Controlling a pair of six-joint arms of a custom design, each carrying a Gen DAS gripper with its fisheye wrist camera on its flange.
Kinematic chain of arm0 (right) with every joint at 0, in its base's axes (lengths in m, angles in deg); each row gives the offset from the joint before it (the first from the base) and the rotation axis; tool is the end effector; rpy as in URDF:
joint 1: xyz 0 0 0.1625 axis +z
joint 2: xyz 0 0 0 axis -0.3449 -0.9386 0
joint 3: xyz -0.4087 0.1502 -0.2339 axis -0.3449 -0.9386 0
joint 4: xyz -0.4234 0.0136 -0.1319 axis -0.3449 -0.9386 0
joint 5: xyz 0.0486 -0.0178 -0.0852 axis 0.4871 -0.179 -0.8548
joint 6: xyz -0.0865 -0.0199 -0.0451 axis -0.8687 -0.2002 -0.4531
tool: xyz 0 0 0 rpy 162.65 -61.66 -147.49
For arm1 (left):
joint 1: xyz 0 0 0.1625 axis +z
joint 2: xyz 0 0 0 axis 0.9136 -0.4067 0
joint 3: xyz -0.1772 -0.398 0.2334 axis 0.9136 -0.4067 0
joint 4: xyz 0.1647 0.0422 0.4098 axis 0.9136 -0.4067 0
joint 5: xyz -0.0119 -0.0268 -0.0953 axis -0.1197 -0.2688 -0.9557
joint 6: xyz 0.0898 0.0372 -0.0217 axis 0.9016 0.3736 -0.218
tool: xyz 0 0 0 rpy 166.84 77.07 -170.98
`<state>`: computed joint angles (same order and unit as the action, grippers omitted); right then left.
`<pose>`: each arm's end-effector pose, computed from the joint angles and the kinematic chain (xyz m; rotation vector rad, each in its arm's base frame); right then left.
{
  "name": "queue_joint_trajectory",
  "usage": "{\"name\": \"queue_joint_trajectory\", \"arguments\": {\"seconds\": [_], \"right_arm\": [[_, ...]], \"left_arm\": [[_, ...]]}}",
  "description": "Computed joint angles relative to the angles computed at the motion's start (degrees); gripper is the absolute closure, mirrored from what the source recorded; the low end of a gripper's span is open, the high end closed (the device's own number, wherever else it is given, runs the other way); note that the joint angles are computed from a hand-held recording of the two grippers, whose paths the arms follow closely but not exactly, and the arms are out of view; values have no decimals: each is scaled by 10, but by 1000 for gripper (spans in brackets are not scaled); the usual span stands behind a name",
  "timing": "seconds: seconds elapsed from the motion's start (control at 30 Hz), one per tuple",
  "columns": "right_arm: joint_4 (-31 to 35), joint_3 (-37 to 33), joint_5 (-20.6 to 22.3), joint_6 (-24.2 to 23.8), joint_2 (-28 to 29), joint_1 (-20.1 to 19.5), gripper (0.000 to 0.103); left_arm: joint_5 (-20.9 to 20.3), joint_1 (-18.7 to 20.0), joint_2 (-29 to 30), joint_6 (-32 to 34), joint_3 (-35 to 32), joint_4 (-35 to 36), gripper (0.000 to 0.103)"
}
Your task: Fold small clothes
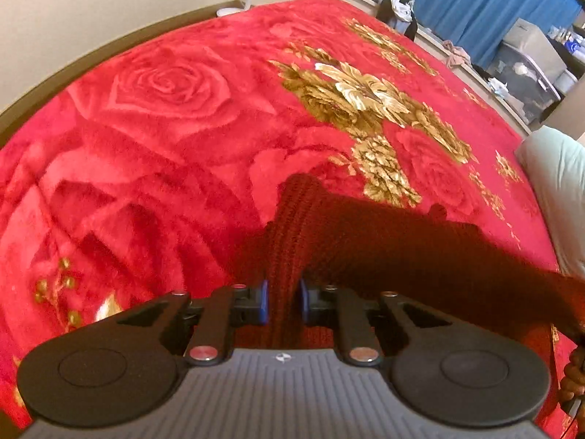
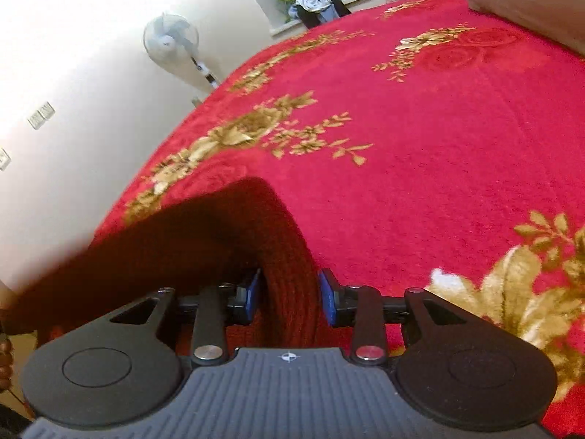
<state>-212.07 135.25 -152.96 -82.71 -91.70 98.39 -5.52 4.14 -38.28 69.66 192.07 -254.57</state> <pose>0.0119 -0.5768 0.2377 0.1309 -2.6727 1.1172 -0.0220 -0.6285 0.2706 0.1051 2.5179 -0.7922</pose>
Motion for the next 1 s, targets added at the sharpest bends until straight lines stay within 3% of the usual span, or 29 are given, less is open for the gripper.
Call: {"name": "queue_joint_trajectory", "arguments": {"seconds": [0.07,0.2,0.3,0.4,0.47,0.53,0.57,0.63,0.67,0.8,0.93,1.0], "right_arm": [[-1,0,-5,4,0,1,90],[-45,11,19,-14,-3,2,93],[-114,24,60,-32,0,7,93],[-173,30,71,-59,14,15,93],[-182,21,28,-64,28,26,88],[-115,5,-22,-52,27,33,82],[-78,1,-42,-47,22,34,74],[-46,1,-69,-37,15,36,71],[-30,3,-65,-32,8,35,70],[21,29,-64,-30,-30,42,61],[78,51,-134,-9,-58,73,61],[89,67,-158,10,-71,86,61]], "left_arm": [[0,0,0,1,0,-1,85],[15,-9,-1,33,15,-67,90],[21,-16,-2,71,33,-167,91],[38,-23,6,96,35,-206,90],[42,-20,4,67,24,-139,89],[52,-17,0,26,16,-73,83],[46,-14,-5,15,15,-54,76],[10,-5,-21,2,21,-28,51],[-8,-1,-30,-3,23,-5,49],[-25,0,-53,-8,35,87,48],[-60,2,-86,12,64,96,48],[-54,-3,-103,-4,80,112,48]]}}
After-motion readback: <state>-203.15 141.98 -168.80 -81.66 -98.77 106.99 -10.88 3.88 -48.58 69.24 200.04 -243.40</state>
